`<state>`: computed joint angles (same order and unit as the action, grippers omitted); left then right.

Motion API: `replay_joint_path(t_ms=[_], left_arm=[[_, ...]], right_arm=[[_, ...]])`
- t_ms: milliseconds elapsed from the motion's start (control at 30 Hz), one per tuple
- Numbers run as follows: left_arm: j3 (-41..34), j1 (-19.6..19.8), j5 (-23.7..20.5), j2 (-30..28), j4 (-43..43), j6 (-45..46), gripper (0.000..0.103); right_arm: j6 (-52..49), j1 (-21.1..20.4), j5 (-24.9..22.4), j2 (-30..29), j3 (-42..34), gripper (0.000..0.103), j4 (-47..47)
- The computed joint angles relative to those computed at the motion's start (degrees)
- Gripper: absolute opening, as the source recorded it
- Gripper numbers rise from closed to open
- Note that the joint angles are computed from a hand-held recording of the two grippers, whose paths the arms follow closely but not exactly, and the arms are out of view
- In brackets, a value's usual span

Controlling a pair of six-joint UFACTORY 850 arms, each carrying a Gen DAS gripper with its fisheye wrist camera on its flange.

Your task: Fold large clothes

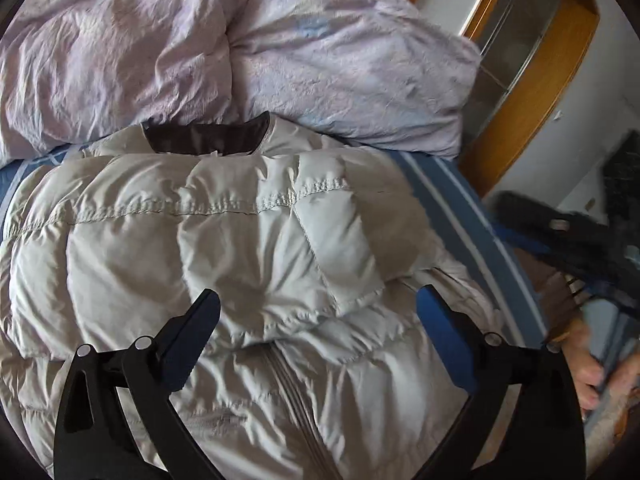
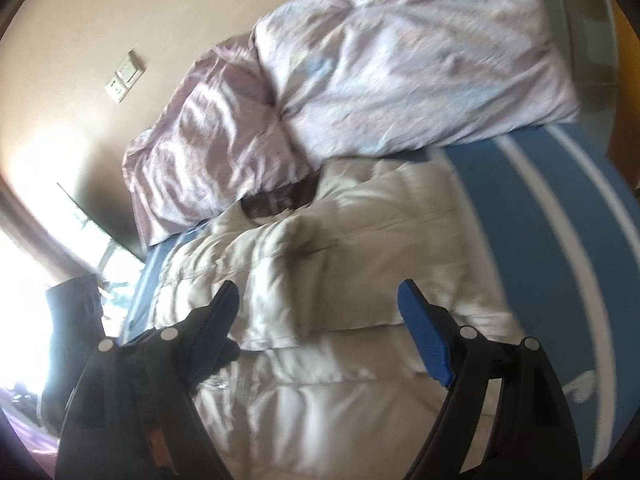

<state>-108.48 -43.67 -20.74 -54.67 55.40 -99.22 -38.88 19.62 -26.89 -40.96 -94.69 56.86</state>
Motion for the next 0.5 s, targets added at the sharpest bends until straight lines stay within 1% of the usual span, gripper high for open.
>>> replay_joint_path(t_ms=[33, 67, 100, 133, 200, 233, 300, 333, 367, 433, 467, 500], left_arm=[[2.7, -0.1, 0.6, 1.7, 3.7, -4.4, 0.100], [5.6, -0.2, 0.7, 3.6, 7.4, -8.8, 0.100], [7.8, -0.3, 0.3, 5.1, 10.0, -12.1, 0.100], [10.4, -0.4, -0.5, 6.7, 12.5, -15.5, 0.100], [15.8, -0.8, -2.8, 10.1, 15.8, -20.9, 0.100], [18.3, -0.9, -3.7, 11.7, 16.6, -22.8, 0.100], [24.1, -0.9, -5.2, 15.3, 18.4, -27.3, 0.100], [25.9, -0.7, -5.6, 16.4, 18.8, -28.5, 0.100], [28.1, -0.8, -7.1, 17.9, 17.8, -28.7, 0.100], [30.1, -0.6, -9.5, 19.2, 14.0, -26.2, 0.100], [31.0, -0.6, -10.7, 19.7, 12.5, -25.1, 0.100], [31.9, -0.6, -12.0, 20.3, 10.8, -23.7, 0.100]], right_arm=[[2.1, 0.2, -2.4, -1.3, -1.8, 0.082, -1.4], [3.6, 0.4, -5.1, -2.8, -3.7, 0.078, -2.1], [4.6, 0.6, -6.7, -3.9, -4.9, 0.074, -2.5], [6.6, 0.9, -8.9, -5.5, -6.9, 0.072, -3.8], [10.1, 1.4, -11.9, -8.3, -10.3, 0.067, -5.9], [12.5, 1.6, -13.4, -9.9, -12.2, 0.066, -7.0], [16.9, 2.0, -16.5, -13.1, -16.1, 0.062, -9.2], [18.3, 2.2, -17.2, -14.0, -17.1, 0.060, -10.1], [20.3, 2.4, -17.8, -15.0, -18.4, 0.056, -11.7], [22.5, 2.8, -19.0, -16.7, -20.6, 0.049, -13.1], [23.4, 2.8, -19.7, -17.5, -21.6, 0.043, -13.4], [24.5, 3.0, -20.0, -18.0, -22.1, 0.034, -13.8]])
